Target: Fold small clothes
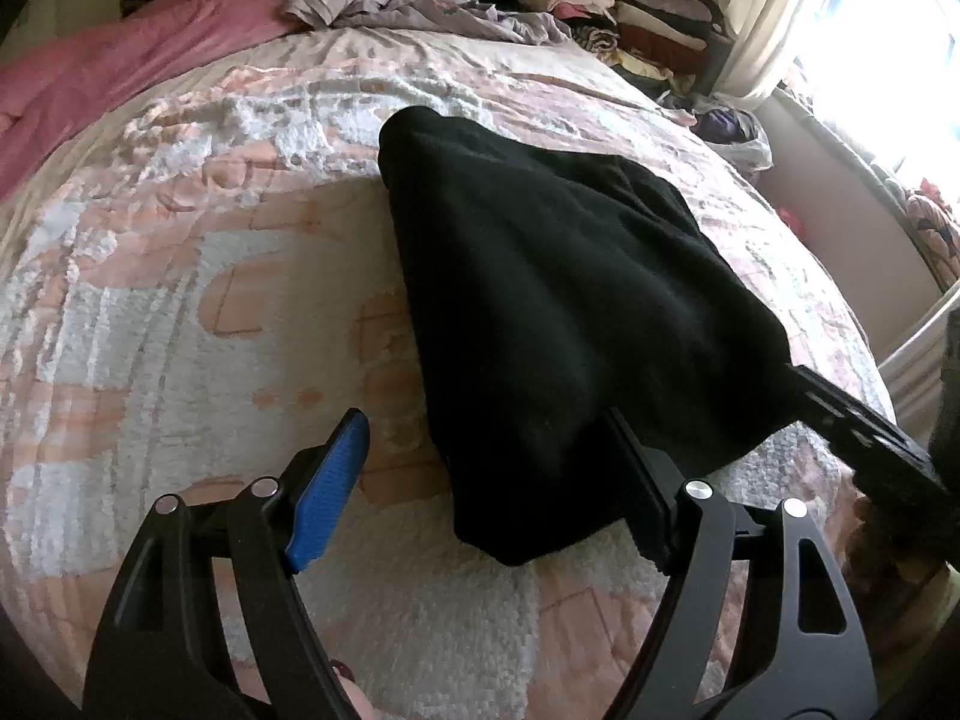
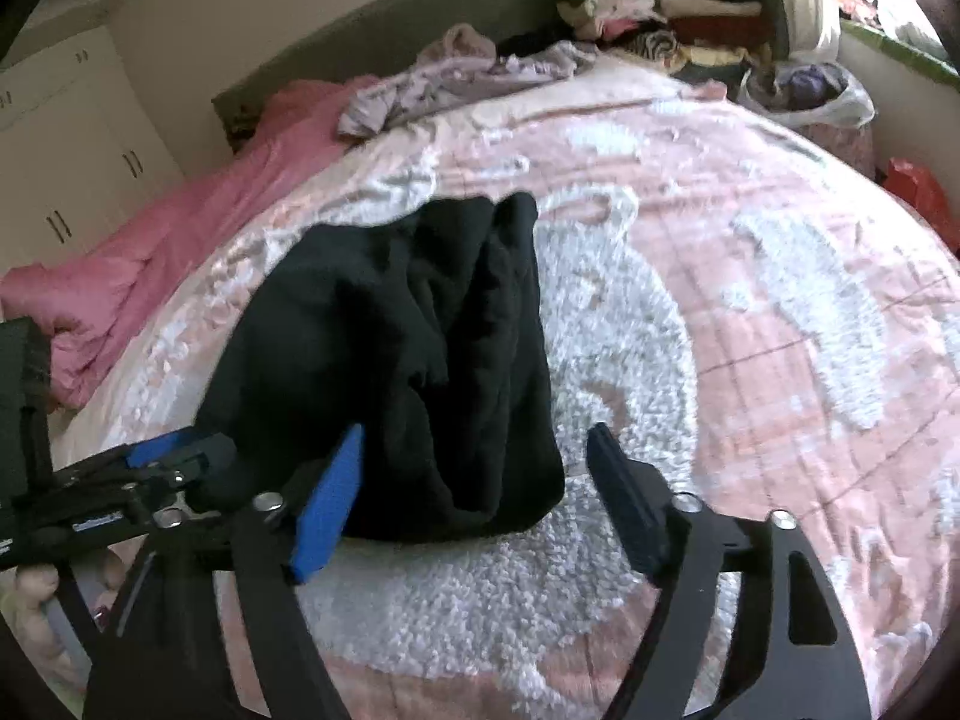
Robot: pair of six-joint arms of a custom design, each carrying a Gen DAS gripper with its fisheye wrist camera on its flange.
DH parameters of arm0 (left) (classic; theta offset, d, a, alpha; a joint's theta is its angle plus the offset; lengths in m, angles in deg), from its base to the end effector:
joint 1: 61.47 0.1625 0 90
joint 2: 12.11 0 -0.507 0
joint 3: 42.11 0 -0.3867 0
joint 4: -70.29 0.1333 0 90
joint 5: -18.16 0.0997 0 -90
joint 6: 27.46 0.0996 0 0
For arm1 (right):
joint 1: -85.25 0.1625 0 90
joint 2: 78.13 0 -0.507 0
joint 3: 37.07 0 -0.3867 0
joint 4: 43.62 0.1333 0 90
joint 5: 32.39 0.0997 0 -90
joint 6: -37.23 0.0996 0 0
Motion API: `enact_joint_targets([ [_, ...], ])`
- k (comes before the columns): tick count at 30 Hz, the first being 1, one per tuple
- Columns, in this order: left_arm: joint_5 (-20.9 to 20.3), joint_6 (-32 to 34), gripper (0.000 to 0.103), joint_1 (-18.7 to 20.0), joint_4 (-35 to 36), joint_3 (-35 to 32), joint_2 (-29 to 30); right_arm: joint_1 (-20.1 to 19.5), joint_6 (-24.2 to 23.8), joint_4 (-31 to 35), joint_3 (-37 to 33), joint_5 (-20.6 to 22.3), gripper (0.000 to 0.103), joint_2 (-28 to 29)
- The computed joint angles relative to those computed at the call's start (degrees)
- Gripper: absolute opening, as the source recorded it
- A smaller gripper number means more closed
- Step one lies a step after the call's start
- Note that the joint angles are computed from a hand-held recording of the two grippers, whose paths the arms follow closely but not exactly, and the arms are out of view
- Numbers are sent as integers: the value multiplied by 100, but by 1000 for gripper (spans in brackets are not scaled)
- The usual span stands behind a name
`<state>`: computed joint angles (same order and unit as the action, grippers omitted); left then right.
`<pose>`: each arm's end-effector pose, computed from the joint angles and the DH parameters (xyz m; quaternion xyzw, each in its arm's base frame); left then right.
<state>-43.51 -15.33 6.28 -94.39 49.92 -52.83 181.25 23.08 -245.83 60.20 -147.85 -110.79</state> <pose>-0.1177 -0.7646 0.1505 0.2333 0.9217 -0.2167 0.2214 0.1659 -0.7128 0.0997 0.0686 -0.8943 0.3783 0.2291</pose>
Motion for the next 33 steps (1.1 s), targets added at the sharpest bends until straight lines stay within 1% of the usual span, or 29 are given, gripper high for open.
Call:
enact_joint_targets([
  [2,9,29,71,-28,-83,63,-40,43,-28,-302,128,1,88,-40],
  [4,7,52,75,-53,-137,116,-79,94,-80,-504,224,-43,93,-71],
  [5,13,67,77,-71,-189,159,-104,117,-110,-595,261,-62,95,-77],
  [7,13,87,84,-104,-274,235,-162,155,-174,-775,347,-69,96,-97],
  [8,17,87,86,-111,-310,262,-183,186,-204,-860,387,-109,97,-104],
  [10,63,120,93,-153,-475,379,-255,225,-275,-1010,463,-153,98,-117],
  [14,124,180,93,-221,-747,585,-389,309,-477,-1432,634,-205,98,-118],
  [23,95,299,93,-340,-1254,1022,-706,502,-776,-2231,937,-283,98,-116],
  [29,226,481,93,-407,-1753,1393,-869,639,-884,-2495,1109,-383,98,-151],
  [33,294,600,93,-419,-1917,1632,-971,712,-973,-2574,1218,-466,98,-153],
])
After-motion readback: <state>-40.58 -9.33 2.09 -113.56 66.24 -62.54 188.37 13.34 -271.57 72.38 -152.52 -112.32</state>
